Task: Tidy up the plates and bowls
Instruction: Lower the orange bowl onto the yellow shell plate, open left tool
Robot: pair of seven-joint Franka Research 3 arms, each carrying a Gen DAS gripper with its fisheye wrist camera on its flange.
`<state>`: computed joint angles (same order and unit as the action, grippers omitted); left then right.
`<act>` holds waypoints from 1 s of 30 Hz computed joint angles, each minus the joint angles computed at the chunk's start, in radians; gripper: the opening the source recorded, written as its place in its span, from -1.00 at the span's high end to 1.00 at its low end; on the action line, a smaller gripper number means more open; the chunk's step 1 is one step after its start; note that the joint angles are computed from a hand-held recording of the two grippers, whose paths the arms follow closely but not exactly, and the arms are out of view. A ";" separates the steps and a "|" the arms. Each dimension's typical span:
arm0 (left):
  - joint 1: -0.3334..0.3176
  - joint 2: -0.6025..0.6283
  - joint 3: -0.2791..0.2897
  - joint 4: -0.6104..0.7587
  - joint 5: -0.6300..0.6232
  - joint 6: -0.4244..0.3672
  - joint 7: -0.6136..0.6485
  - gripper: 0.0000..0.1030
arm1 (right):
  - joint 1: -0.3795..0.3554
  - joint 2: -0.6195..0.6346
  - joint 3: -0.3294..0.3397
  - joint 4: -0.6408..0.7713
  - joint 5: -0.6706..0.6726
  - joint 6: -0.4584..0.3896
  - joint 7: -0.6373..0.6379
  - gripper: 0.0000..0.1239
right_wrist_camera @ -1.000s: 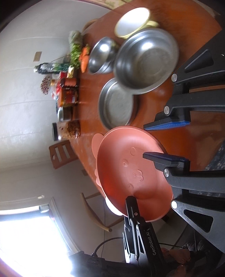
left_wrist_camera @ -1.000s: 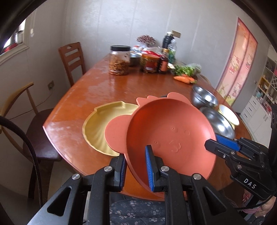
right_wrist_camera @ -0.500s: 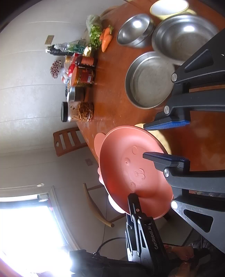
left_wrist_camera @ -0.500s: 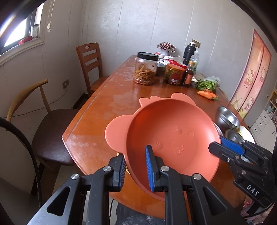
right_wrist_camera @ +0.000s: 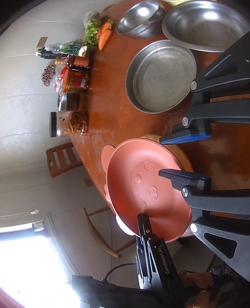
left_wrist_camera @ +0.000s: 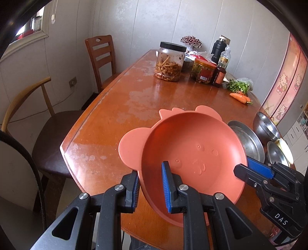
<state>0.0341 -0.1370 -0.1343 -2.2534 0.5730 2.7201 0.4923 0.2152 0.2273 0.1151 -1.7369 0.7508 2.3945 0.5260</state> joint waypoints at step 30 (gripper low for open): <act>-0.011 0.030 0.003 0.027 0.046 -0.023 -0.043 0.58 | -0.010 -0.004 -0.005 -0.012 -0.005 -0.025 0.013 0.31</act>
